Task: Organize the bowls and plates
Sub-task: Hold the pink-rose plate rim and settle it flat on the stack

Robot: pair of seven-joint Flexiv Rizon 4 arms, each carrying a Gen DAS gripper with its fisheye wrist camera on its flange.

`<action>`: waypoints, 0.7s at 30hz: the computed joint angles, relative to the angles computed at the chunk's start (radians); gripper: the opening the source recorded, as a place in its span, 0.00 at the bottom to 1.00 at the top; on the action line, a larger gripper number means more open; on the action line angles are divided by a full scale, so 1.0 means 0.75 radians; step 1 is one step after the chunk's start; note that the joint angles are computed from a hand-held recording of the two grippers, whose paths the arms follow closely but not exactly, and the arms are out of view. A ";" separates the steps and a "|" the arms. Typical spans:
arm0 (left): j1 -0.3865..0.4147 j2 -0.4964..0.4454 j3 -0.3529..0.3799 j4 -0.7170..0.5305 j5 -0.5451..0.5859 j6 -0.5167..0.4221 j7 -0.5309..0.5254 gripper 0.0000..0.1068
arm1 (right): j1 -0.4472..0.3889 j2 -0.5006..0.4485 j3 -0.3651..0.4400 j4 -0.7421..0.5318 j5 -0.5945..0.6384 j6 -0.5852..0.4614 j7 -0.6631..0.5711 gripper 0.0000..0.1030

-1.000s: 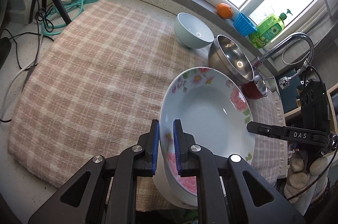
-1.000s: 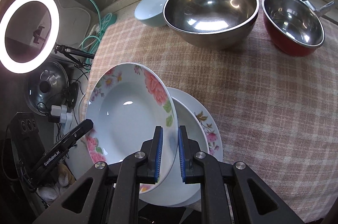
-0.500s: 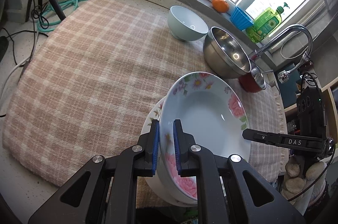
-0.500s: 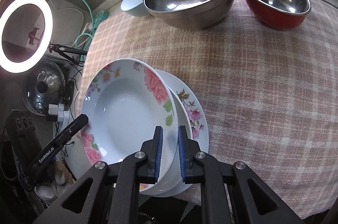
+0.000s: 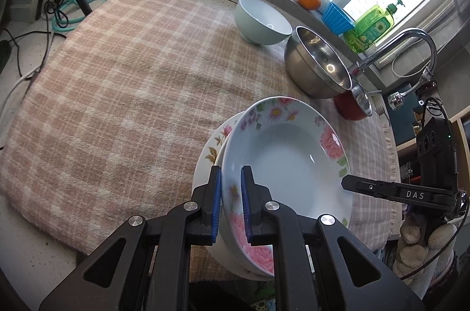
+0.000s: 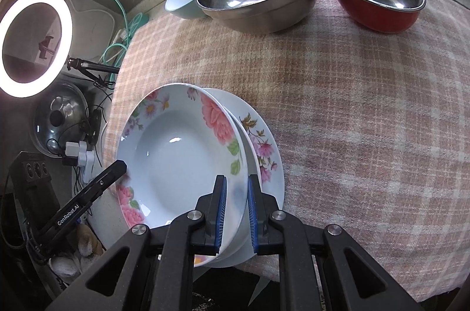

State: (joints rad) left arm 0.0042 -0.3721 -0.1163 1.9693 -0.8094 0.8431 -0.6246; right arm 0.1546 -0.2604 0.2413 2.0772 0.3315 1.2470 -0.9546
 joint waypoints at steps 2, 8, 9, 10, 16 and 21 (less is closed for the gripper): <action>0.000 -0.002 0.002 0.002 0.004 0.001 -0.002 0.10 | 0.005 -0.002 -0.001 0.000 -0.004 -0.002 0.005 0.13; -0.001 -0.001 -0.001 0.009 0.002 0.006 0.006 0.10 | 0.018 -0.007 -0.011 0.006 -0.035 -0.010 0.029 0.13; -0.002 -0.002 0.000 0.010 0.004 0.008 0.005 0.10 | 0.018 -0.009 -0.010 0.005 -0.037 -0.011 0.032 0.13; -0.001 -0.003 0.000 0.010 0.004 0.008 0.005 0.10 | 0.016 -0.011 -0.007 0.004 -0.033 -0.009 0.031 0.13; -0.001 -0.004 0.001 0.011 0.009 0.012 0.001 0.10 | 0.031 -0.015 -0.015 0.009 -0.073 -0.016 0.059 0.13; -0.002 -0.008 0.004 0.012 0.026 0.016 -0.001 0.10 | 0.058 -0.012 -0.041 0.021 -0.152 -0.022 0.112 0.13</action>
